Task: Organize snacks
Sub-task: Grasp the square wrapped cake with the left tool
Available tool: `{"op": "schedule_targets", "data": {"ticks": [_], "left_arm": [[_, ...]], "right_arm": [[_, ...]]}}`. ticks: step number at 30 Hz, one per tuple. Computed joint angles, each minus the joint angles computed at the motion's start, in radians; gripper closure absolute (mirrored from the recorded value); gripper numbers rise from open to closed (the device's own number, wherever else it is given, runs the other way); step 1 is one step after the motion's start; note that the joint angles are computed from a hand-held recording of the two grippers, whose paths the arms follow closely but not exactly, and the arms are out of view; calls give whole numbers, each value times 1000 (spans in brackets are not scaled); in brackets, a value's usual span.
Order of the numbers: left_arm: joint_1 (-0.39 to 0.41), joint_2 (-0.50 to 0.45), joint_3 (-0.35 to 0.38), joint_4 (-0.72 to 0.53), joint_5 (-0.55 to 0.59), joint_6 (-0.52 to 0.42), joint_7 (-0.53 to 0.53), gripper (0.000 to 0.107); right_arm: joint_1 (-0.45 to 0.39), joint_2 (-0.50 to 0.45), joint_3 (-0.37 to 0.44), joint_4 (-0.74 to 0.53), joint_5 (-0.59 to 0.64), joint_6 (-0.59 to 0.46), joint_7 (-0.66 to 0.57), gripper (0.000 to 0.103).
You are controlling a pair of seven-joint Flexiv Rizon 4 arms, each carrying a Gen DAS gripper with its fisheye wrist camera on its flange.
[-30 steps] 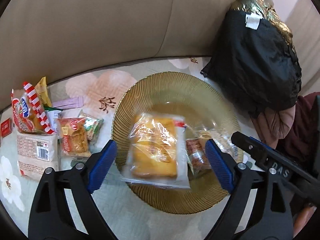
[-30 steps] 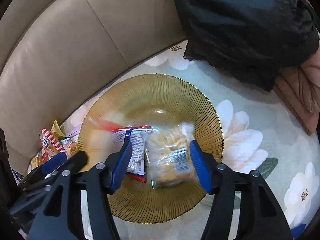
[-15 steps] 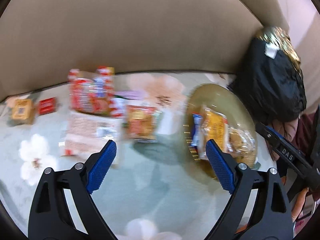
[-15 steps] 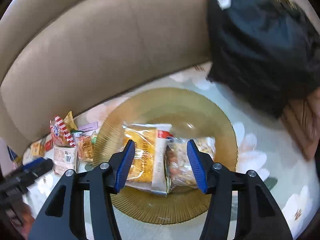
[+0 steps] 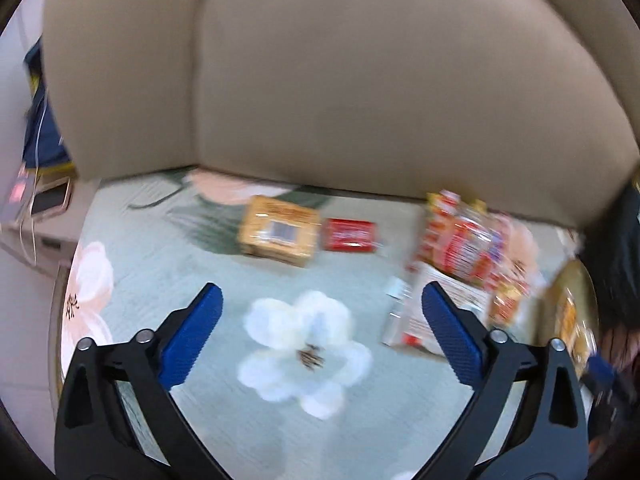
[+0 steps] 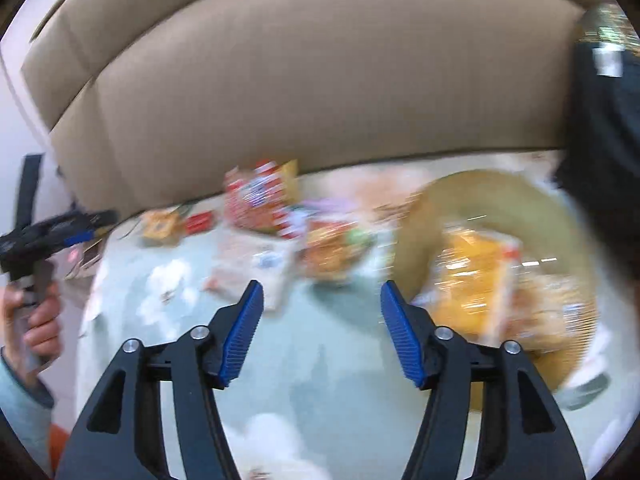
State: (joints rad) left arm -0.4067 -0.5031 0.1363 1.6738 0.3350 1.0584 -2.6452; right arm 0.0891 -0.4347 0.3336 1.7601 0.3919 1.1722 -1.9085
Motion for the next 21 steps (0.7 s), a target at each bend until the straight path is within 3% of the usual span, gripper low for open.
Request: {"op": "schedule_targets", "data": {"ticks": [3, 6, 9, 14, 18, 21], "left_arm": [[64, -25, -26, 47, -65, 71, 32, 7], [56, -66, 9, 24, -71, 61, 44, 7], [29, -113, 47, -35, -31, 18, 60, 7], [55, -196, 36, -86, -56, 9, 124, 7], [72, -233, 36, -65, -87, 114, 142, 7], [67, -241, 50, -58, -110, 164, 159, 7]], "right_arm": [[103, -30, -41, -1, -99, -12, 92, 34], [185, -89, -95, -12, -207, 12, 218, 26], [178, -166, -91, -77, -238, -30, 308, 26], [177, -250, -86, -129, -273, -35, 404, 24], [182, -299, -81, -153, -308, -26, 453, 22], [136, -342, -16, -203, -277, -63, 437, 22]]}}
